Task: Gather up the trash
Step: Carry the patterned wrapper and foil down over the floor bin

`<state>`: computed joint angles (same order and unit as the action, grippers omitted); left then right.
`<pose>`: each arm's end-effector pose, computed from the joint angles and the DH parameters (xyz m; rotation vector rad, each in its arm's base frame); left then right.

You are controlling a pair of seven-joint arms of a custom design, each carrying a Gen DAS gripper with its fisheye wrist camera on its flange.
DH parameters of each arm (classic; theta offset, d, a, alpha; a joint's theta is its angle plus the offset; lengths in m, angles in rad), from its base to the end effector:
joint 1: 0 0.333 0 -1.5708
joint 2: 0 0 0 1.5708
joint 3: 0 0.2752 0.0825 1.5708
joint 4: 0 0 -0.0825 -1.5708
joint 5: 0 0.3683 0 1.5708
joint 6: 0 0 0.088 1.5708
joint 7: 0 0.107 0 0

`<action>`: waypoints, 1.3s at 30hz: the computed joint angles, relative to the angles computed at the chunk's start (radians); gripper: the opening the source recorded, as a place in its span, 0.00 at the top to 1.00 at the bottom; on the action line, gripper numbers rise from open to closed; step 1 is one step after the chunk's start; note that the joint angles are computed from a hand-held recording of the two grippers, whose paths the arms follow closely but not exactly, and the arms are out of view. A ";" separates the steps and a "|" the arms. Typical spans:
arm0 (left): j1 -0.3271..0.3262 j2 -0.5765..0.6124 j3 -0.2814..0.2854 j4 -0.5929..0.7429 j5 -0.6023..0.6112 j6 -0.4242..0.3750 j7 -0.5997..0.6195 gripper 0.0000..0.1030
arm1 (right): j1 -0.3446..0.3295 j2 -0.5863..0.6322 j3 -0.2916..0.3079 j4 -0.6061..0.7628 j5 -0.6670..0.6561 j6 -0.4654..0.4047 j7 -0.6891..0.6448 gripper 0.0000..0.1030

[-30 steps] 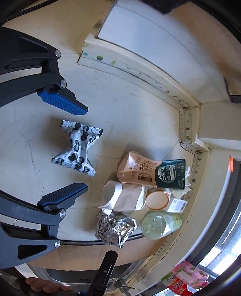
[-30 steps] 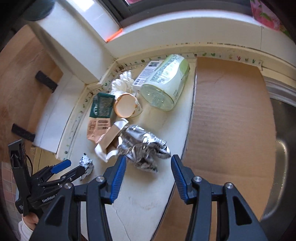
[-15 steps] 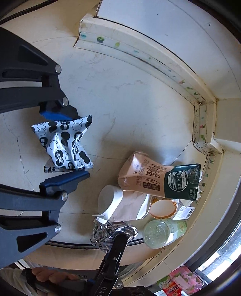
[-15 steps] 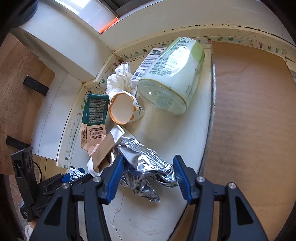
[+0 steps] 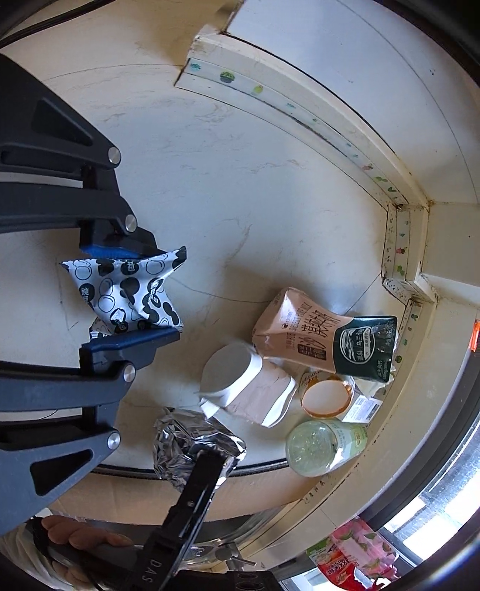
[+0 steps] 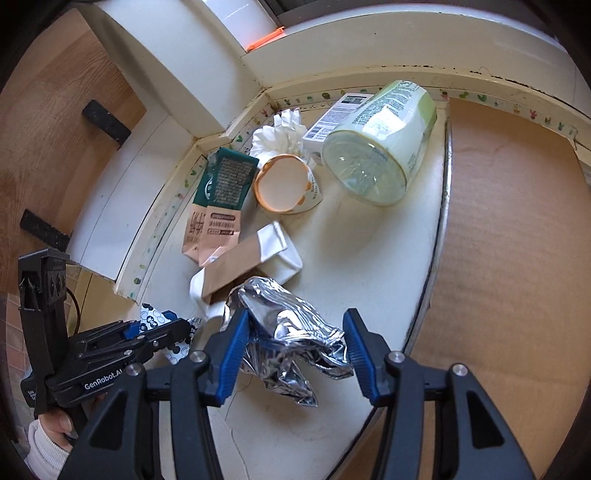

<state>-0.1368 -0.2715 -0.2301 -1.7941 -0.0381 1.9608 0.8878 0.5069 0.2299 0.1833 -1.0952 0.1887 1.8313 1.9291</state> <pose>0.4574 -0.1954 0.6567 -2.3854 1.7268 -0.6139 0.4703 0.3842 0.7048 -2.0942 1.5198 0.1208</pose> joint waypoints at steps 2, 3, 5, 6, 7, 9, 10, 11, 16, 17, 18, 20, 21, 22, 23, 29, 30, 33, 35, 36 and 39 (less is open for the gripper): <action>-0.002 -0.025 0.001 -0.015 -0.008 0.007 -0.002 0.71 | -0.002 -0.039 0.000 -0.048 0.005 0.018 0.004 0.50; -0.003 -0.035 -0.001 -0.019 -0.009 0.008 -0.005 0.72 | -0.004 -0.057 0.000 -0.070 0.008 0.027 0.005 0.50; -0.002 -0.063 0.001 -0.031 -0.017 0.005 0.000 0.72 | -0.005 -0.095 0.001 -0.112 0.015 0.043 0.010 0.50; -0.002 -0.075 0.000 -0.034 -0.020 0.002 0.001 0.72 | -0.005 -0.113 0.001 -0.131 0.015 0.051 0.013 0.50; -0.002 -0.090 -0.002 -0.041 -0.023 0.001 -0.001 0.72 | -0.004 -0.131 0.002 -0.149 0.014 0.058 0.015 0.50; -0.004 -0.118 -0.004 -0.054 -0.032 0.002 0.000 0.72 | -0.003 -0.170 0.003 -0.190 0.015 0.074 0.019 0.50; -0.004 -0.137 -0.002 -0.062 -0.038 -0.003 0.006 0.72 | -0.003 -0.191 0.003 -0.213 0.019 0.081 0.021 0.50; -0.004 -0.150 -0.005 -0.068 -0.042 -0.002 0.006 0.72 | -0.001 -0.214 0.005 -0.235 0.019 0.088 0.027 0.50; -0.014 -0.241 -0.016 -0.111 -0.067 0.000 0.019 0.72 | 0.012 -0.311 0.012 -0.323 0.003 0.110 0.066 0.50; -0.017 -0.261 -0.017 -0.121 -0.074 0.000 0.023 0.72 | 0.016 -0.335 0.015 -0.343 -0.005 0.116 0.080 0.50; -0.021 -0.283 -0.015 -0.134 -0.084 0.000 0.029 0.72 | 0.020 -0.351 0.019 -0.357 -0.014 0.120 0.095 0.50; -0.027 -0.326 -0.017 -0.153 -0.100 -0.007 0.037 0.72 | 0.030 -0.393 0.031 -0.387 -0.039 0.125 0.133 0.50; -0.031 -0.348 -0.018 -0.163 -0.108 -0.014 0.042 0.72 | 0.035 -0.417 0.038 -0.405 -0.051 0.127 0.155 0.50; -0.037 -0.376 -0.017 -0.175 -0.117 -0.022 0.049 0.72 | 0.040 -0.440 0.043 -0.421 -0.060 0.128 0.175 0.50; -0.041 -0.401 -0.018 -0.183 -0.125 -0.033 0.054 0.72 | 0.045 -0.454 0.051 -0.429 -0.072 0.128 0.197 0.50; -0.063 -0.532 -0.025 -0.229 -0.168 -0.109 0.083 0.72 | 0.079 -0.586 0.102 -0.520 -0.134 0.125 0.327 0.50; -0.069 -0.557 -0.028 -0.236 -0.174 -0.127 0.088 0.72 | 0.084 -0.605 0.113 -0.533 -0.145 0.121 0.349 0.50; -0.080 -0.617 -0.035 -0.252 -0.189 -0.173 0.104 0.72 | 0.101 -0.660 0.145 -0.571 -0.171 0.107 0.420 0.50; -0.088 -0.653 -0.037 -0.268 -0.206 -0.193 0.113 0.72 | 0.108 -0.698 0.169 -0.597 -0.192 0.093 0.476 0.50; -0.094 -0.671 -0.038 -0.275 -0.214 -0.205 0.118 0.72 | 0.112 -0.717 0.183 -0.608 -0.202 0.083 0.506 0.49; -0.108 -0.717 -0.046 -0.289 -0.232 -0.233 0.139 0.72 | 0.125 -0.756 0.216 -0.623 -0.224 0.052 0.573 0.49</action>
